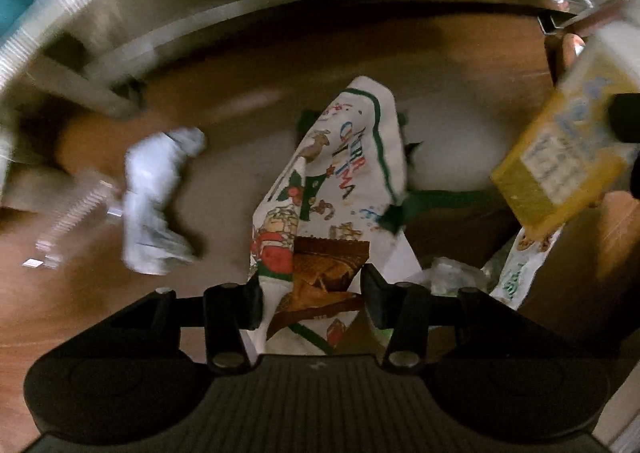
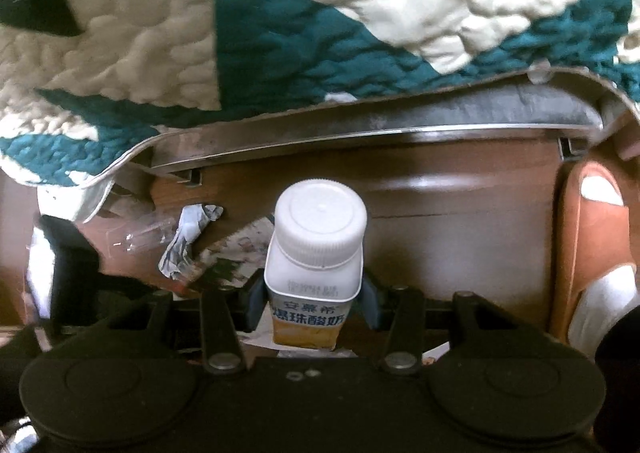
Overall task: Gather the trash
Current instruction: 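Lift the yogurt bottle and Christmas wrapper up toward the teal wastebasket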
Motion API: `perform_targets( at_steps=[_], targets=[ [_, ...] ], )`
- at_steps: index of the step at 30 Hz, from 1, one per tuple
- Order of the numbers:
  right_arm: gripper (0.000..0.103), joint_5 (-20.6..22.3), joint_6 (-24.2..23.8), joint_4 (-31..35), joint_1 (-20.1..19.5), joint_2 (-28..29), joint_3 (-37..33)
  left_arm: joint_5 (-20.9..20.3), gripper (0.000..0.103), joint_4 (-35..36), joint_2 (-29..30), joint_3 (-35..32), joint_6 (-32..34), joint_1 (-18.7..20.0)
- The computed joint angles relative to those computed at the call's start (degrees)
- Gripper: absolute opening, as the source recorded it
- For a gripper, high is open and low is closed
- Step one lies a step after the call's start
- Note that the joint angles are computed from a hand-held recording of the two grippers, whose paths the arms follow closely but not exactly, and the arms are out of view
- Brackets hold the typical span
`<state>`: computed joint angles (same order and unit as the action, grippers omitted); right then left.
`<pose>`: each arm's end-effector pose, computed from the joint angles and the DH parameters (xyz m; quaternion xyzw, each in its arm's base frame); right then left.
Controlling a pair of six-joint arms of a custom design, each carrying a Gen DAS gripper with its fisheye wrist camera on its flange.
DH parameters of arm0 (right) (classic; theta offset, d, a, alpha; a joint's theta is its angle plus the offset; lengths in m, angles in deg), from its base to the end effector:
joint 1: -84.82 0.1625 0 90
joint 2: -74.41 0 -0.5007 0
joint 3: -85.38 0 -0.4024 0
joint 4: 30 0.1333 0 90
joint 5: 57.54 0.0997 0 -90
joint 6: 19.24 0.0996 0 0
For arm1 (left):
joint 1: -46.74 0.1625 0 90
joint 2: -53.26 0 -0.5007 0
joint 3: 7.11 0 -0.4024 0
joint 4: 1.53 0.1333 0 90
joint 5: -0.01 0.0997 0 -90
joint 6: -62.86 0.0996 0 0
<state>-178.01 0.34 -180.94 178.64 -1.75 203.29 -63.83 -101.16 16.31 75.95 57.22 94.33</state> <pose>0.1187 -0.5356 0.3324 -0.1738 -0.9364 0.2100 0.2211 -0.3454 -0.6409 0.0423 0.3590 0.8556 0.1910 0.3204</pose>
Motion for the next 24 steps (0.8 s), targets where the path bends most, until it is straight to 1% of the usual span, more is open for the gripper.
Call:
perform_targets(
  at_steps=[1,4,9,11,14,17,21,24],
  targets=[
    [0.047,-0.67,-0.91,-0.31,0.43,0.06,0.07,1.37,0.047,0.72,-0.56,-0.22,-0.38,-1.0],
    [0.047,-3.69,-3.28,-0.85,2.23,0.08,0.23,2.87,0.047,2.43,-1.66,-1.76,-2.62,-3.1],
    [0.047,-4.9,-5.04,-1.04,6.18,-2.22,0.04,4.29,0.046,1.4,-5.69,-1.88,-5.69,-6.14],
    [0.047,-4.58,-6.18,-2.41,8.04,-3.66,0.16,4.44,0.046,0.59,-7.27,-1.97,-6.62,-7.24],
    [0.047,-4.77,-5.8,-3.05,11.19,-6.9,0.83,3.88,0.046,-0.57,-10.08,-2.47,-8.17,-8.98],
    [0.047,-5.78,-4.52,-1.76,14.09,-10.26,1.29,3.28,0.046,-1.41,-12.8,-3.64,-9.77,-10.57],
    [0.047,-9.05,-3.57,-0.86,19.19,-13.67,1.32,4.2,0.046,-5.1,-16.8,-3.52,-11.09,-13.56],
    [0.047,-11.07,-3.8,-0.88,23.01,-15.83,1.23,5.31,0.046,-7.89,-19.5,-3.21,-11.38,-15.51]
  ],
)
